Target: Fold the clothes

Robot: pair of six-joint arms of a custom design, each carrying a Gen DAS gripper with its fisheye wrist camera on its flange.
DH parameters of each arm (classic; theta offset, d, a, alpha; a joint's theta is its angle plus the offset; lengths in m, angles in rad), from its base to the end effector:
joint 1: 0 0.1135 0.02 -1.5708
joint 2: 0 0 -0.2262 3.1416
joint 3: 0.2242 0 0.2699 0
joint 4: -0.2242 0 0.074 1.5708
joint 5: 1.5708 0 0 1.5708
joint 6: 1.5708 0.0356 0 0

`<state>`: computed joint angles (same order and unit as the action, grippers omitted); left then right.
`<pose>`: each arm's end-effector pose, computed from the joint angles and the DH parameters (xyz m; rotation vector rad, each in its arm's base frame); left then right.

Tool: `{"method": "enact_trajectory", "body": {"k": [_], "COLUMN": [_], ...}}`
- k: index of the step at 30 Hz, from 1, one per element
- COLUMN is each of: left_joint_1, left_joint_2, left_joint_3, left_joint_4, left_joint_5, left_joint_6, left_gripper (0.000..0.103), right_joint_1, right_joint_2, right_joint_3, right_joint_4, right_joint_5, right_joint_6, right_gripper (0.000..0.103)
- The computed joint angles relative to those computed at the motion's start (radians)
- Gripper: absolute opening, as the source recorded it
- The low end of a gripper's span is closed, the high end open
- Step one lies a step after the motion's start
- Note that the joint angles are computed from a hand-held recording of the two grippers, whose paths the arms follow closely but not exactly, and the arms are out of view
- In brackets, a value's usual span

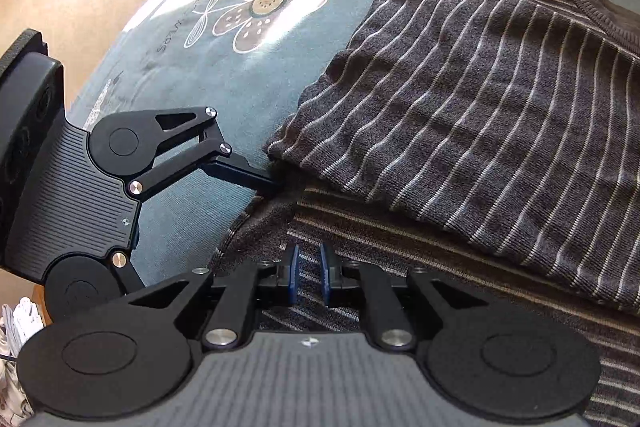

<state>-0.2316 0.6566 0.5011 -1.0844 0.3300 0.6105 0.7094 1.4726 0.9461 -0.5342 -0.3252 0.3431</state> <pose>0.1386 -0.0445 0.1683 1.1870 2.4644 -0.3612 0.2264 0.2093 0.1642 -0.6196 2.6963 0.7541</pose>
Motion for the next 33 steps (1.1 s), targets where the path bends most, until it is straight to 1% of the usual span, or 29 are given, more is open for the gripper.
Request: {"method": "enact_trajectory", "body": {"k": [2, 5, 6, 8, 9, 12, 13, 16, 17, 19, 22, 25, 27, 30, 33], "left_joint_1": [0.008, 0.017, 0.022, 0.032, 0.036, 0.043, 0.050, 0.069, 0.072, 0.072, 0.079, 0.111, 0.122, 0.099, 0.074], "left_joint_2": [0.008, 0.029, 0.029, 0.028, 0.028, 0.030, 0.031, 0.025, 0.022, 0.012, -0.002, 0.029, 0.051, 0.046, 0.025], "left_joint_3": [0.006, 0.020, 0.019, 0.016, 0.014, 0.012, 0.009, -0.001, -0.006, -0.011, -0.014, -0.002, 0.006, 0.014, 0.033], "left_joint_4": [-0.005, -0.008, -0.007, -0.005, -0.005, -0.005, -0.003, 0.006, 0.011, 0.014, 0.010, 0.012, 0.019, 0.012, -0.028], "left_joint_5": [0.005, 0.010, 0.014, 0.023, 0.026, 0.029, 0.033, 0.050, 0.054, 0.050, 0.043, 0.055, 0.059, 0.039, 0.010], "left_joint_6": [0.017, 0.035, 0.039, 0.047, 0.051, 0.065, 0.074, 0.078, 0.073, 0.069, 0.082, 0.113, 0.118, 0.094, 0.067], "left_gripper": [0.097, 0.097, 0.097, 0.097, 0.097, 0.097, 0.097, 0.097, 0.097, 0.097, 0.097, 0.097, 0.097, 0.097, 0.096], "right_joint_1": [0.013, -0.002, -0.002, -0.002, 0.000, 0.034, 0.043, 0.049, 0.045, 0.026, 0.022, 0.025, 0.034, 0.030, 0.018], "right_joint_2": [-0.028, -0.058, -0.060, -0.050, -0.035, 0.121, 0.137, 0.173, 0.190, 0.240, 0.233, 0.168, 0.174, 0.211, 0.180], "right_joint_3": [-0.021, -0.021, -0.013, 0.002, 0.015, 0.139, 0.141, 0.170, 0.188, 0.238, 0.241, 0.183, 0.194, 0.242, 0.206], "right_joint_4": [-0.017, -0.079, -0.080, -0.022, 0.004, -0.007, 0.008, 0.003, -0.006, -0.023, -0.059, -0.088, -0.101, -0.127, -0.103], "right_joint_5": [0.014, -0.012, -0.011, -0.021, -0.025, -0.006, 0.000, 0.015, 0.015, -0.015, -0.026, -0.025, -0.012, -0.025, -0.047], "right_joint_6": [-0.024, -0.003, 0.004, 0.018, 0.023, -0.012, -0.014, -0.013, -0.004, 0.018, -0.026, 0.013, 0.023, 0.005, 0.026], "right_gripper": [0.010, 0.010, 0.013, 0.013, 0.013, 0.013, 0.012, 0.005, 0.000, 0.000, 0.000, 0.000, 0.000, 0.000, 0.000]}}
